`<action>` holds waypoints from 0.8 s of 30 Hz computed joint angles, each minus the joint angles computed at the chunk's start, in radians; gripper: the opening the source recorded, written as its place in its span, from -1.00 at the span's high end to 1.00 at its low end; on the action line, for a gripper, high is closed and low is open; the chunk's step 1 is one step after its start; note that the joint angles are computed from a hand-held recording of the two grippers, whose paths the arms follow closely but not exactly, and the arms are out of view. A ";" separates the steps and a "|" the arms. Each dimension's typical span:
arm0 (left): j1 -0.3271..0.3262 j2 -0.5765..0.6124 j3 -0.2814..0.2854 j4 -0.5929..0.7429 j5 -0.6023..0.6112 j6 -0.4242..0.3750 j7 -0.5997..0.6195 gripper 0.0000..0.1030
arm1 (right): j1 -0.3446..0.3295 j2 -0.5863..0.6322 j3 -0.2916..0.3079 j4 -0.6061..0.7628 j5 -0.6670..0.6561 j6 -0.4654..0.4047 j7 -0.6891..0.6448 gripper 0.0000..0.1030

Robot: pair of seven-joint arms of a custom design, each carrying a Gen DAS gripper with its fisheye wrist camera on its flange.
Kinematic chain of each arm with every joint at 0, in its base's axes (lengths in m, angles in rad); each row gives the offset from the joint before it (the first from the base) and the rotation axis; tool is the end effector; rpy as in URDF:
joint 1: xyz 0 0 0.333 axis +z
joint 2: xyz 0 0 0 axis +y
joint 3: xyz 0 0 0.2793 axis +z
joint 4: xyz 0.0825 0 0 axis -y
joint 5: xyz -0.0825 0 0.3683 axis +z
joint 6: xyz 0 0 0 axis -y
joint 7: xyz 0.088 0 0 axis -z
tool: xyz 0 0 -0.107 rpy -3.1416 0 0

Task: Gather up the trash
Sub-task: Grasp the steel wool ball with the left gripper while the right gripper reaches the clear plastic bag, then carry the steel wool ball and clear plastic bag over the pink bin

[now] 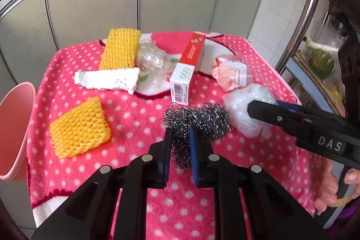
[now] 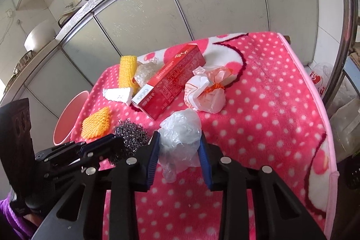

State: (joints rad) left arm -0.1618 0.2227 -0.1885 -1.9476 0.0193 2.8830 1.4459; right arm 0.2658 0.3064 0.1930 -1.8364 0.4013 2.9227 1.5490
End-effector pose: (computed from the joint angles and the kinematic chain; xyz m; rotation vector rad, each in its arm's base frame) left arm 0.5927 -0.2106 0.4264 -1.6597 2.0764 -0.8692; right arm 0.6000 0.2565 0.4279 -1.7256 1.5759 -0.2083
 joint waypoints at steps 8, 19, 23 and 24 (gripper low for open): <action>-0.006 -0.053 0.040 -0.058 0.045 0.103 -0.096 0.76 | 0.024 -0.050 -0.013 -0.047 -0.044 0.084 0.019 0.39; -0.006 -0.117 0.160 -0.099 0.389 0.158 -0.502 0.76 | 0.069 0.042 -0.008 0.131 -0.171 0.035 0.029 0.39; 0.026 -0.151 0.192 -0.116 0.568 0.158 -0.696 0.76 | 0.094 0.131 0.009 0.280 -0.197 -0.025 -0.002 0.39; 0.037 -0.158 0.196 -0.118 0.616 0.156 -0.743 0.76 | 0.101 0.156 0.013 0.322 -0.201 -0.044 -0.009 0.39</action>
State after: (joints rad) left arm -0.1250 0.0648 0.0074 -2.0654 0.6353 3.0392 0.7028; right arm 0.3669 0.4621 0.2057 -1.5146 0.2002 2.8789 1.5396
